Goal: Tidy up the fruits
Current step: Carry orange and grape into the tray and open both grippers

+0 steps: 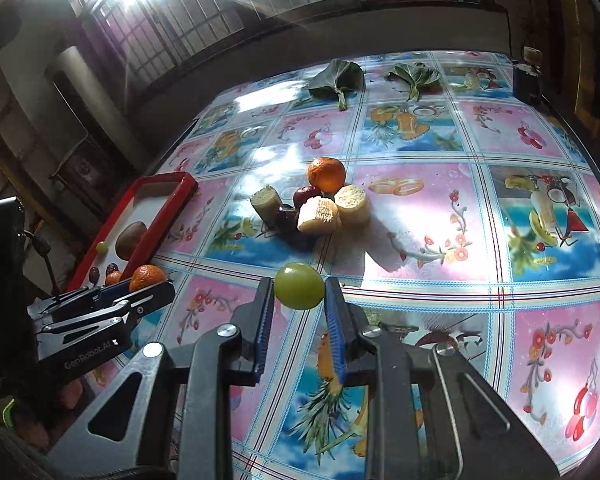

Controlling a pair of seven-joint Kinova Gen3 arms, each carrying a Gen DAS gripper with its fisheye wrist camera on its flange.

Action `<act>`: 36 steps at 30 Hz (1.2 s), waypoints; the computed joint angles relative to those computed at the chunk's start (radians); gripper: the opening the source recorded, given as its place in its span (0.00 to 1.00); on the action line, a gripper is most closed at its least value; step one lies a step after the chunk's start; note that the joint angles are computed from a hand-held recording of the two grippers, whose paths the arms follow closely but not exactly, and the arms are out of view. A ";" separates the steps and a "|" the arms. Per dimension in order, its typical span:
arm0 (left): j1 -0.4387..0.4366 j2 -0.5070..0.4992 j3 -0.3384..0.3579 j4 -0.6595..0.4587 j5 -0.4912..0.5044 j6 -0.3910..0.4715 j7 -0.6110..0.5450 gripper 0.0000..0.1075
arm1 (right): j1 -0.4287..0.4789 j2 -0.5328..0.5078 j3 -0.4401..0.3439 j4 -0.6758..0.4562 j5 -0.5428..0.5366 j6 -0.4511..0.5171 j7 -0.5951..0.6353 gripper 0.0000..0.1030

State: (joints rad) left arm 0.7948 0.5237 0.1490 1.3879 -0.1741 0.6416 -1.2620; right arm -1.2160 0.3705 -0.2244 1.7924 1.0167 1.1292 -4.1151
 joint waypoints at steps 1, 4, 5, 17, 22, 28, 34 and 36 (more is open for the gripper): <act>-0.002 -0.003 -0.006 0.005 -0.002 -0.002 0.005 0.32 | 0.004 0.006 0.000 -0.011 0.001 -0.003 0.012 0.26; -0.014 -0.018 -0.012 0.026 -0.002 -0.015 0.014 0.32 | 0.012 0.018 0.006 -0.038 0.001 -0.018 0.050 0.26; -0.016 -0.021 -0.015 0.031 -0.004 -0.019 0.017 0.32 | 0.013 0.023 0.009 -0.049 -0.001 -0.019 0.064 0.26; -0.045 -0.038 -0.033 0.057 -0.027 -0.039 0.060 0.32 | 0.022 0.068 0.057 -0.158 -0.019 -0.074 0.231 0.26; -0.064 -0.041 -0.032 0.062 -0.027 -0.040 0.062 0.32 | 0.023 0.085 0.079 -0.196 -0.026 -0.097 0.290 0.27; -0.077 -0.036 -0.032 0.057 -0.025 -0.037 0.065 0.32 | 0.030 0.104 0.102 -0.231 -0.041 -0.130 0.350 0.27; -0.095 -0.034 -0.032 0.055 -0.018 -0.036 0.059 0.32 | 0.035 0.123 0.126 -0.270 -0.058 -0.156 0.409 0.27; -0.105 -0.035 -0.032 0.056 -0.013 -0.036 0.056 0.32 | 0.038 0.128 0.134 -0.279 -0.062 -0.170 0.426 0.27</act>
